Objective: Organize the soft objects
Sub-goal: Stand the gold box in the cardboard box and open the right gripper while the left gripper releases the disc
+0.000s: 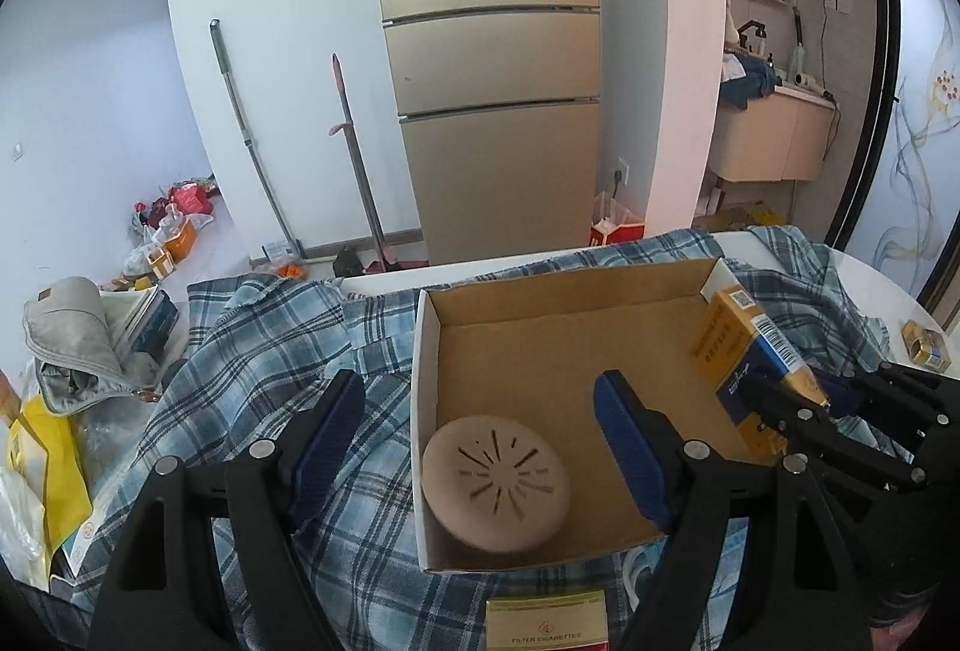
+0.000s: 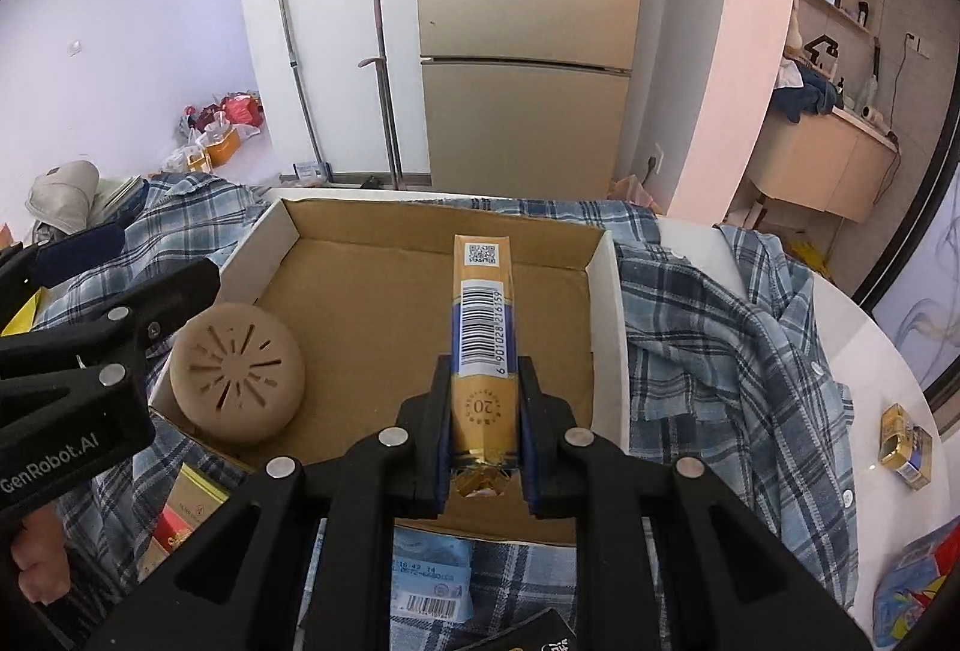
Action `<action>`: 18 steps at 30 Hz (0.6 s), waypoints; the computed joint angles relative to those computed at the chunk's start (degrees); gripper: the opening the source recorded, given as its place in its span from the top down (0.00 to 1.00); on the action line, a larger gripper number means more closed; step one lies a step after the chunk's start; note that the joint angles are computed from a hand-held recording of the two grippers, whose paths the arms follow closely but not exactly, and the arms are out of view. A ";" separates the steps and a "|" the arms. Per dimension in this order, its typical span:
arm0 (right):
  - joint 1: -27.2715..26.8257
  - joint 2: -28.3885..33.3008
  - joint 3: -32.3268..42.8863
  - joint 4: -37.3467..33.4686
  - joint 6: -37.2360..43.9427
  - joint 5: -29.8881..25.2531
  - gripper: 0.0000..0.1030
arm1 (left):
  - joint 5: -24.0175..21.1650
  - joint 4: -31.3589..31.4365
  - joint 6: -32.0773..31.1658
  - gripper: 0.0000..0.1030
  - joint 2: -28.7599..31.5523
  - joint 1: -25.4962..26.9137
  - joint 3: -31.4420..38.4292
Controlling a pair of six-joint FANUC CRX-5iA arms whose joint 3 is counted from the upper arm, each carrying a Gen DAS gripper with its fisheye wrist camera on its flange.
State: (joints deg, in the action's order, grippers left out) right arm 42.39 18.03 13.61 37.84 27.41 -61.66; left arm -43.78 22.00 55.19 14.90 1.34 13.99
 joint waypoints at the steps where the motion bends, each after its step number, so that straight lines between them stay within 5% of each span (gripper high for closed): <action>1: -0.07 -0.16 -0.34 0.30 -0.22 0.46 0.83 | 0.20 -0.52 0.50 0.19 -0.01 -0.09 0.10; 4: -0.26 -0.13 -0.22 0.04 -0.19 0.56 0.76 | 1.72 -2.57 2.06 0.12 -0.21 -0.44 0.02; 7: -0.40 -0.46 -0.97 0.76 -1.33 1.05 0.46 | 2.04 -1.71 1.87 0.12 -0.10 -0.18 -0.29; 18: -0.07 -1.59 -2.21 4.07 -3.64 1.55 0.46 | 6.96 2.55 -1.60 0.12 -2.94 0.48 -4.17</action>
State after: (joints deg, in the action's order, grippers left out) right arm 42.32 16.44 11.41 41.91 23.77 -60.11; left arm -36.82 24.55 53.59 11.96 1.81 9.82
